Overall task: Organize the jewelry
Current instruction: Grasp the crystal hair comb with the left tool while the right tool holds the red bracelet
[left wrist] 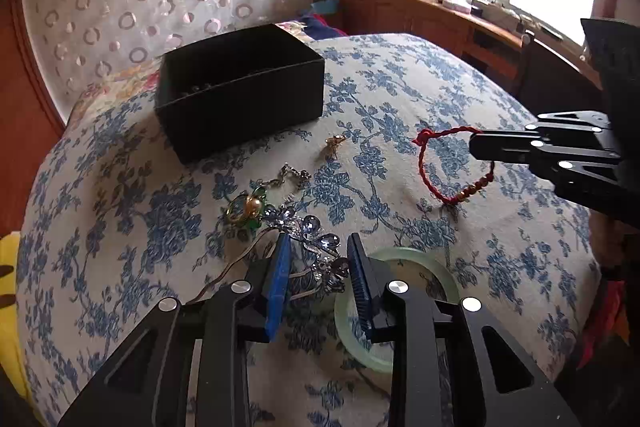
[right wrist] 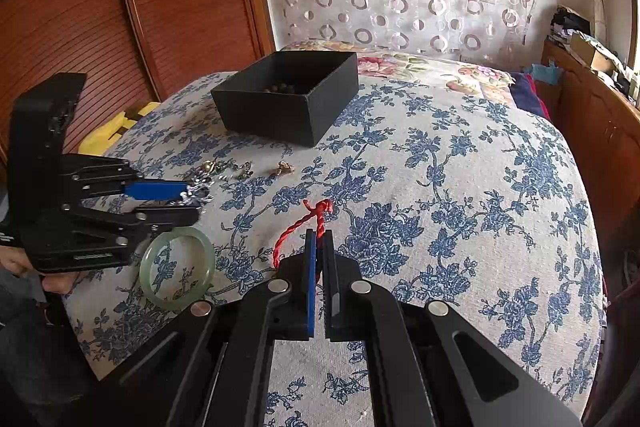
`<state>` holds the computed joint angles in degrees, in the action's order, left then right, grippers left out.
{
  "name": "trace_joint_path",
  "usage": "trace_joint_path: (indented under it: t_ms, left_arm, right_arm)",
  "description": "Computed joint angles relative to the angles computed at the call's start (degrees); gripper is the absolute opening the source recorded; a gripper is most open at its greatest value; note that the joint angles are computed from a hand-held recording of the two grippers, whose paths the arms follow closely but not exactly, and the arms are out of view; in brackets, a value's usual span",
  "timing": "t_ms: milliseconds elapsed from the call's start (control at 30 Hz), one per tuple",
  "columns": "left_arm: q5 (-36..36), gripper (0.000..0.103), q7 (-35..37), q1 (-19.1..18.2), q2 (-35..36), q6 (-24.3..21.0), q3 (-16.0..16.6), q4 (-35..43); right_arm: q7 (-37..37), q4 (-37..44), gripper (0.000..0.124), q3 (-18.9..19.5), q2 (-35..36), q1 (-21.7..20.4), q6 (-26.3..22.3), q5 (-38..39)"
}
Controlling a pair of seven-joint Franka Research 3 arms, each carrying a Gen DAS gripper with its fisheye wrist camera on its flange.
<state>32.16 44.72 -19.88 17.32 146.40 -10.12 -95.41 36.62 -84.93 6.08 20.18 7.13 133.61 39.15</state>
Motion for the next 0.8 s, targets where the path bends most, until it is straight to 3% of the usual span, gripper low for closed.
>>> trace_joint_path:
  t_ms: [33,500,800]
  left_arm:
    - [0.2,0.019,-0.3,0.0,-0.6,0.4,0.1,-0.7]
    - [-3.2,0.017,-0.7,2.4,-6.1,5.4,-1.2,-8.6]
    - [-1.7,0.017,-2.9,2.8,-8.9,4.4,-1.3,-11.9]
  right_arm:
    - [0.1,0.1,0.003,0.0,0.1,0.0,0.0,0.0]
    - [-0.2,0.2,0.003,0.1,0.3,0.3,0.3,-0.5]
    - [0.0,0.4,0.003,0.3,0.4,0.5,0.5,-0.7]
